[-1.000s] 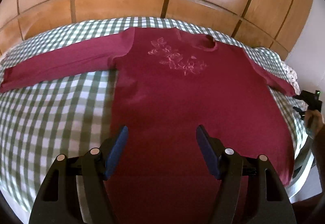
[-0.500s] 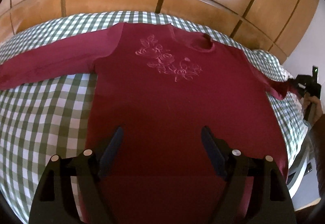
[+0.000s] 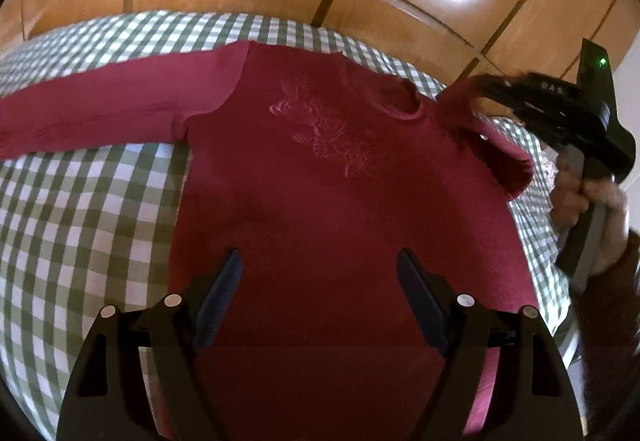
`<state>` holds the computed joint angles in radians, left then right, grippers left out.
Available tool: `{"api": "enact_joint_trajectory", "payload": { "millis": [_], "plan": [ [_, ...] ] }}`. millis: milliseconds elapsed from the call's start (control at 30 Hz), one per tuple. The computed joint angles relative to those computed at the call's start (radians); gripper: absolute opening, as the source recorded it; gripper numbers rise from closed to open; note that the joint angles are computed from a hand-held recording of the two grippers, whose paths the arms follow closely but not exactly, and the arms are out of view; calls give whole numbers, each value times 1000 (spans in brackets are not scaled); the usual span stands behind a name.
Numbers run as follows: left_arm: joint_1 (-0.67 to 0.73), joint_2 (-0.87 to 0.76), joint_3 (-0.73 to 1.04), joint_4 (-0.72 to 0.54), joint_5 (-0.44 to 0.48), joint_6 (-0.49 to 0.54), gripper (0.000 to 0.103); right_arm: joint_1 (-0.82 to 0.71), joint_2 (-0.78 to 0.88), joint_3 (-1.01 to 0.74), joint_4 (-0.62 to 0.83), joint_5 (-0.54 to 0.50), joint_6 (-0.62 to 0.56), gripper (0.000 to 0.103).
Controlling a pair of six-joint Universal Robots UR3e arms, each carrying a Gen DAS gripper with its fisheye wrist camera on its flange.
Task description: Fold small clothes
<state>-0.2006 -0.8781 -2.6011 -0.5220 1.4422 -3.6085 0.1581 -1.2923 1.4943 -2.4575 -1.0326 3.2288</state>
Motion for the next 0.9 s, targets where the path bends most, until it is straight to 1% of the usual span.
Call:
{"api": "enact_joint_trajectory", "payload": {
  "millis": [33,100,133,167,200,267,367,400,500,533,567,600,633,700,733,767,833,867,900],
  "plan": [
    [30,16,-2,-19,-29,11,78,13,-10,29,-42,4,11,56],
    [101,53,-8,-60,-99,50,78,14,-50,86,-72,12,4,65],
    [127,65,-13,-63,-124,60,78,-5,-97,149,-82,28,-11,69],
    [154,73,-19,-62,-152,67,78,-19,-132,194,-89,31,-20,77],
    [184,75,-22,-61,-184,73,78,-50,-181,252,-88,41,-43,81],
    [211,32,-18,-16,-226,72,77,-129,-311,402,-62,71,-91,85],
    [204,-113,14,108,-231,48,77,-263,-506,583,73,129,-186,87],
    [208,-162,29,137,-235,38,77,-326,-587,652,140,138,-236,87],
    [218,-314,89,233,-257,13,77,-481,-772,759,357,165,-351,88],
    [203,-388,135,266,-245,6,77,-538,-823,785,432,171,-389,88],
    [194,-440,172,282,-238,5,72,-599,-879,799,522,180,-437,88],
    [186,-495,213,294,-233,7,69,-634,-902,811,555,184,-454,89],
    [172,-564,270,304,-222,6,69,-677,-929,807,616,194,-484,89],
    [161,-661,348,321,-219,0,66,-715,-954,796,670,210,-509,90],
    [160,-725,409,313,-233,-3,66,-714,-939,795,640,223,-495,91],
    [156,-756,440,307,-236,-10,66,-703,-918,788,611,234,-478,93],
    [140,-854,547,285,-230,-21,66,-648,-834,773,485,248,-409,94],
    [137,-888,584,273,-234,-16,61,-615,-783,765,408,252,-367,95],
    [134,-920,627,246,-240,-8,43,-577,-724,755,324,255,-321,96]
  ]
}}
